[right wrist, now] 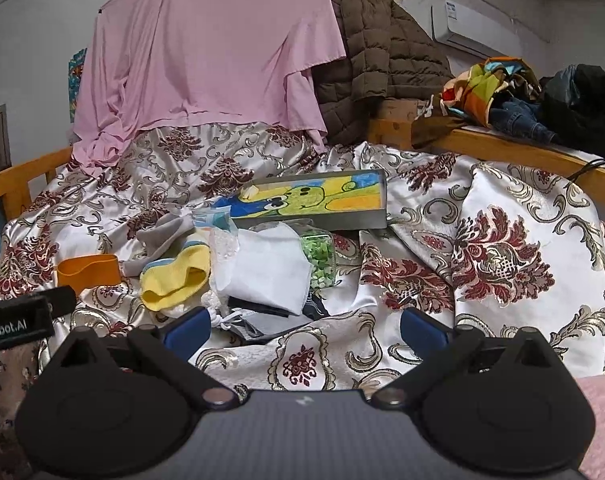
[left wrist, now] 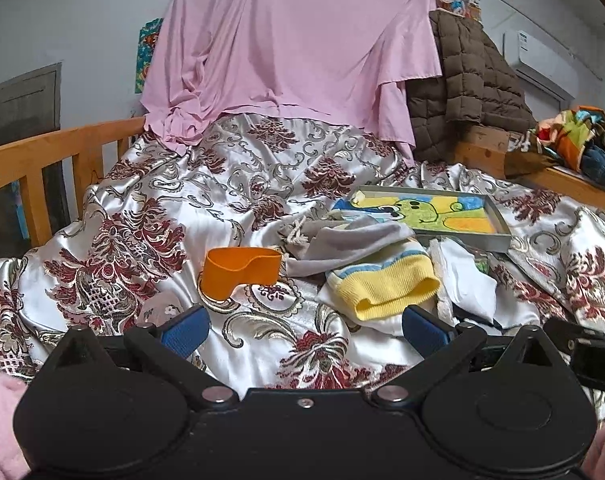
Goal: Organize soft objects
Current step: 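Move left tool to the yellow striped sock while right tool approaches the white cloth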
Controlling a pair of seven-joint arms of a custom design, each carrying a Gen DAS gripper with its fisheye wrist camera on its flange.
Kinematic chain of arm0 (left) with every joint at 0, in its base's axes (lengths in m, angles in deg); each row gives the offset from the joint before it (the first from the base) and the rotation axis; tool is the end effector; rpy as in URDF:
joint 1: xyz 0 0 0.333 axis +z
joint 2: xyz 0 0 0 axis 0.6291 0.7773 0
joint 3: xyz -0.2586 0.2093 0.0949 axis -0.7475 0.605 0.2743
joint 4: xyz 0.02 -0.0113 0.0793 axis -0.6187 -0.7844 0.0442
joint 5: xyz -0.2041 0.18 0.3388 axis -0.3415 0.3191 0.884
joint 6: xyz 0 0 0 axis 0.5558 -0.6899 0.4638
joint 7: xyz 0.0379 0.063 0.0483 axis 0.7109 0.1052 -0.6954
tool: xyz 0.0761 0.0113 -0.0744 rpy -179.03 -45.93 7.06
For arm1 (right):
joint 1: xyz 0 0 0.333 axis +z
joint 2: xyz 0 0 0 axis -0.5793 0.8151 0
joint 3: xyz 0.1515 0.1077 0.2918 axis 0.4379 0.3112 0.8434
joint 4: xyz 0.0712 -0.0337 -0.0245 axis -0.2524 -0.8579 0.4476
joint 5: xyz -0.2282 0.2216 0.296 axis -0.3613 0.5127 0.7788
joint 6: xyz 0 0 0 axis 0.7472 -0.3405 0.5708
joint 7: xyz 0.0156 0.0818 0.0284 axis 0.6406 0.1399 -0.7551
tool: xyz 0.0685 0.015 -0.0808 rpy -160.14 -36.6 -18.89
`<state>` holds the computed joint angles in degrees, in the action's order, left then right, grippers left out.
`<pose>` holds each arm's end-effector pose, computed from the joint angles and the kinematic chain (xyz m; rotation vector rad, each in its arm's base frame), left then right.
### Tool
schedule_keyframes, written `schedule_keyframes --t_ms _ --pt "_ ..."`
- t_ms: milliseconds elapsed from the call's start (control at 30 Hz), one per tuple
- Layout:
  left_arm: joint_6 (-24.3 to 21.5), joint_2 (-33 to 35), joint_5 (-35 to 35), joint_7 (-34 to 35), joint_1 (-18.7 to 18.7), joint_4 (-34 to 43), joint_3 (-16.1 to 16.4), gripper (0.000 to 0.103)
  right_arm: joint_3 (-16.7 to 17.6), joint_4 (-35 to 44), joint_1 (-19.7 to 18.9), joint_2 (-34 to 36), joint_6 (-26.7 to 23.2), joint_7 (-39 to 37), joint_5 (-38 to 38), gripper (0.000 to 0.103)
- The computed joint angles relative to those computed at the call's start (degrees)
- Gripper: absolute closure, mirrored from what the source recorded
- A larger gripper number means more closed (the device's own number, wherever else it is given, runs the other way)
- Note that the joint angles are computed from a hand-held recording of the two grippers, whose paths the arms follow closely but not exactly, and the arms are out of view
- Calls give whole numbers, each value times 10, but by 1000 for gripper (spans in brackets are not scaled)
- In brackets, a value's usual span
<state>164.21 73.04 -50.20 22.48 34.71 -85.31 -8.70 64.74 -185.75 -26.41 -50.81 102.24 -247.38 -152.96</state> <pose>0.5585 -0.1570 0.4973 -1.3436 1.7674 -1.2161 0.4798 0.1614 0.4881 -1.1690 1.9046 -1.1965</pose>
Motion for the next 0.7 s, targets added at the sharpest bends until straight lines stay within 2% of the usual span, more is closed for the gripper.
schedule_keyframes --t_ms 33,133,300,533,633,700 --pt "-2 3 -5 0 0 4 -1 1 -3 3 0 3 3 -8 9 0" --pt "-5 16 44 -48 10 22 -3 1 -5 11 -1 12 2 -24 27 0" --pt "-17 38 69 -80 41 46 -30 1 -13 33 -3 36 9 -61 60 0" --pt "-11 74 -11 12 51 74 -60 1 -24 65 -8 69 20 -113 88 0" --pt "-11 88 -19 35 65 87 -80 1 -27 79 -8 81 21 -131 91 0" --pt "-12 98 -9 34 87 98 -104 1 -30 86 -9 89 23 -138 89 0"
